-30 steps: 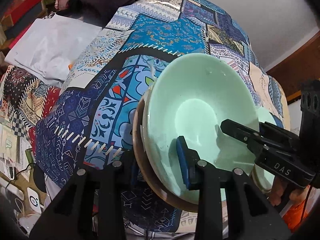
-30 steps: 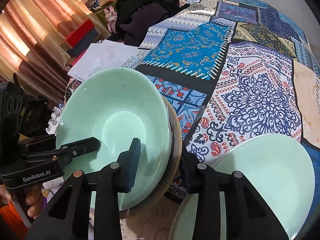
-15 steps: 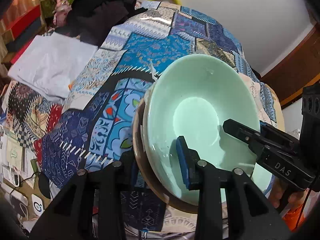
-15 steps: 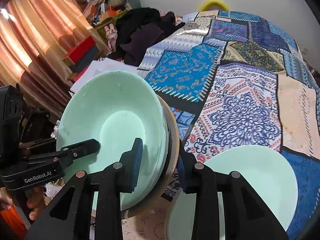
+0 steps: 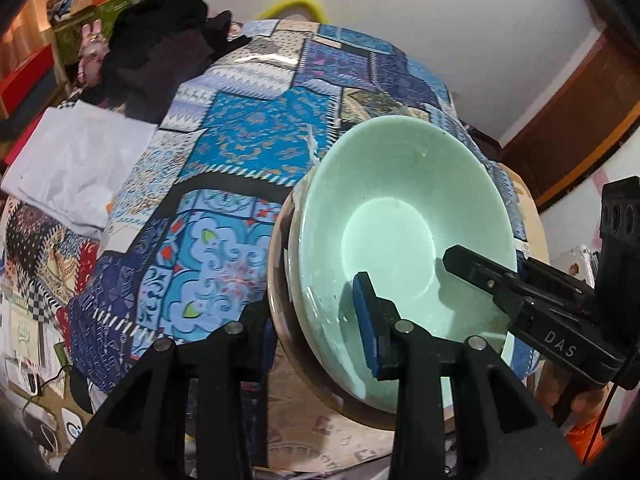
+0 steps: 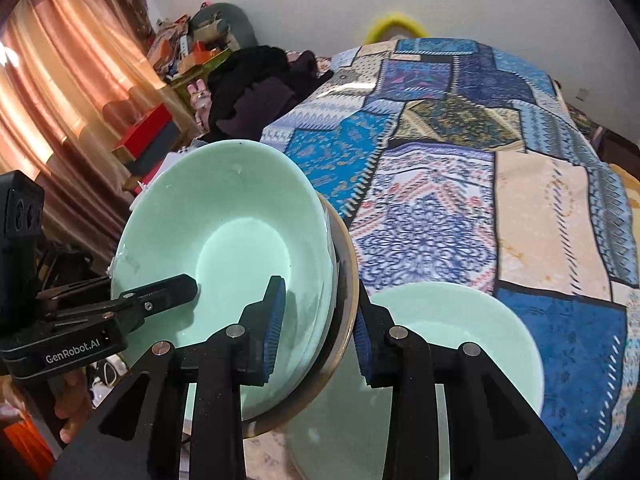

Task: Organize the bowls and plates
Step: 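Lower the mint green bowl into the white spotted bowl with both grippers, then open both grippers to release the mint green bowl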

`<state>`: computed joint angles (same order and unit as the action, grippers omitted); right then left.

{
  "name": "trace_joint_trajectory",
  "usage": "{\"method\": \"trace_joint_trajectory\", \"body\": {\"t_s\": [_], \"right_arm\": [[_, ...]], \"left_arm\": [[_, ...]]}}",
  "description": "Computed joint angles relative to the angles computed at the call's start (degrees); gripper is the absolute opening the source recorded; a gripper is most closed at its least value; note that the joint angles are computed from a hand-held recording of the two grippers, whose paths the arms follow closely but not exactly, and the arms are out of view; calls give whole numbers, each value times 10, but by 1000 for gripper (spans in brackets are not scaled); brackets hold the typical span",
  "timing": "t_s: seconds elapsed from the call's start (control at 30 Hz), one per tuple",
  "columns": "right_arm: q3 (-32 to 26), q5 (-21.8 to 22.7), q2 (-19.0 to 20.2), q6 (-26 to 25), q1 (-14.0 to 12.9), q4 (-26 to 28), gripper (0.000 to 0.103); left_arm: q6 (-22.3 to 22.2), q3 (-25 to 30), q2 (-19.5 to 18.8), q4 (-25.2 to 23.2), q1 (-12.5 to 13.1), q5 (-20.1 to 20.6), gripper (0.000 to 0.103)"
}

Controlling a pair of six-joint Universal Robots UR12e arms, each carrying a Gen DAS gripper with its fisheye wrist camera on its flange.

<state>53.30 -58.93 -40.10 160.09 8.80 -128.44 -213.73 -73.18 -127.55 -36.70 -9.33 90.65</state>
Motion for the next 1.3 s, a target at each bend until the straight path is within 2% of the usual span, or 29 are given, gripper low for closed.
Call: {"method": "trace_joint_trajectory", "body": {"t_s": [0.43, 0.77, 1.3], "right_arm": [[45, -1, -26, 30, -27, -51, 29], [75, -2, -39, 54, -46, -68, 29], [84, 1, -35, 64, -59, -37, 29]], "left_arm": [[28, 60, -30, -31, -23, -13, 35], [49, 105, -54, -67, -37, -27, 35], [67, 153, -86, -141, -45, -42, 35]]}}
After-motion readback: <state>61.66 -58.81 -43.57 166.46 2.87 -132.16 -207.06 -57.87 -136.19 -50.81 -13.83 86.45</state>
